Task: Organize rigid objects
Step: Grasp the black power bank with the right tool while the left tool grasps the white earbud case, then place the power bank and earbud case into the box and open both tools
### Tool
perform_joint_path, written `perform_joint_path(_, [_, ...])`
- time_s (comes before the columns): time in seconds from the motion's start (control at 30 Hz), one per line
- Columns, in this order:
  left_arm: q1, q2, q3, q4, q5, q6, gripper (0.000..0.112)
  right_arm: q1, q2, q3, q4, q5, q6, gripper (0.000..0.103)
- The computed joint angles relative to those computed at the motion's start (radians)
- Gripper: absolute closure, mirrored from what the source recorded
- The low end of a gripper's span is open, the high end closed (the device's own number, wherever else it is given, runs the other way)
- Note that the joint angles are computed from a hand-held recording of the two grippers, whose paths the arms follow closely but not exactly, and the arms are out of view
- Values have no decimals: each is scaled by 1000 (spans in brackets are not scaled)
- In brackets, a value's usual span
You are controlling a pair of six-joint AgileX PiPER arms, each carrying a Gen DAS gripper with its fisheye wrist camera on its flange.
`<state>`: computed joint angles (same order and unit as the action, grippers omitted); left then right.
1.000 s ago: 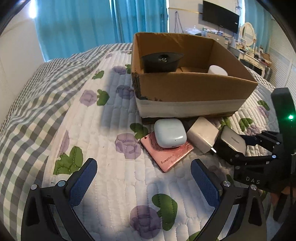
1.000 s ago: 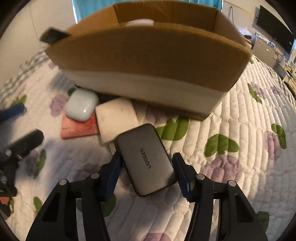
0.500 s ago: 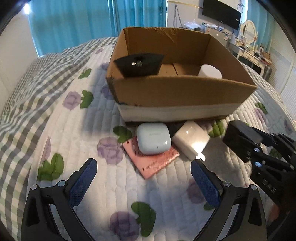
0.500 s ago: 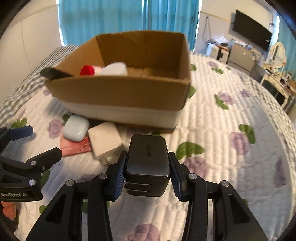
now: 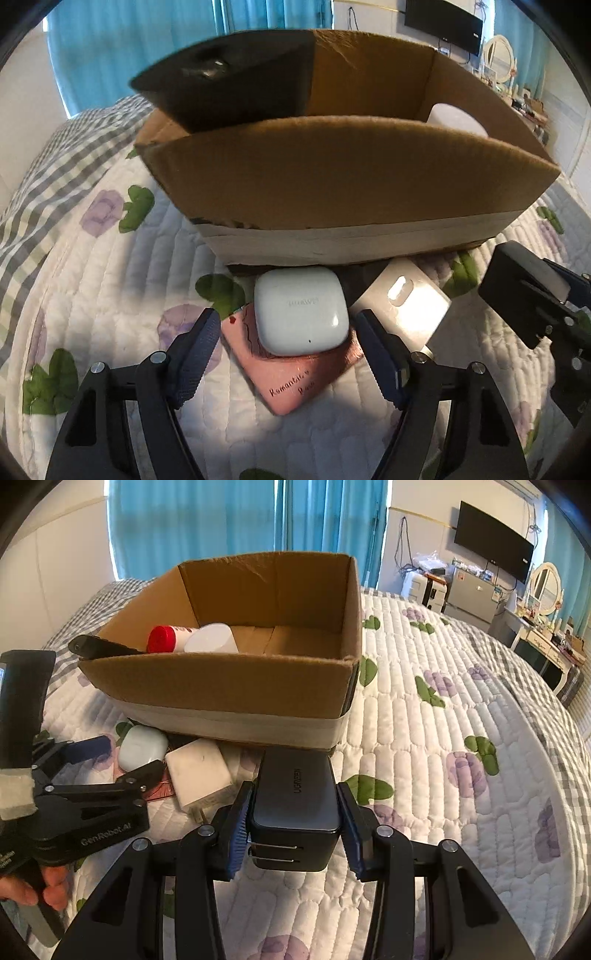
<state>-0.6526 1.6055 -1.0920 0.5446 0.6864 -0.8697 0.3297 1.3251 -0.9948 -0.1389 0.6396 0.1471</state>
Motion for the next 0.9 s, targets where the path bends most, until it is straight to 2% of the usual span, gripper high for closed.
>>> perform_joint_path(0.03, [2,4,-2,-7,3,8,59,-2,3,2,-1,-2,3,60])
perform_joint_path(0.07, [-5,2,-1,5,16,-2,61,-4,5,3,-1,0,5,60])
perform_joint_path(0.1, [-20,-6,0,28,41,-24,61,-9,5,5,7,1,2,60])
perform_joint_path(0.23, [-16,-67,31,-44,42,37,61,-34,-15,9,38,5,-21,60])
perform_joint_path(0.37, [-54,-147,52,-47,84,48,61,-37,-56,11,32,23,-9,60])
perform_joint_path(0.53, [-105,-260,49,-86,166,67,61,12,-159,8,-92,58,130,60])
perform_joint_path(0.7, [-211,-293,-58,-32,277,72,61,23,-209,-72,-65,104,102,60])
perform_joint_path(0.8, [-183,-300,-154,-49,302,169,61,34,-210,-166,-52,145,74,60])
perform_joint_path(0.9, [-158,-245,-277,-52,316,233,61,21,-178,-276,-10,178,21,60])
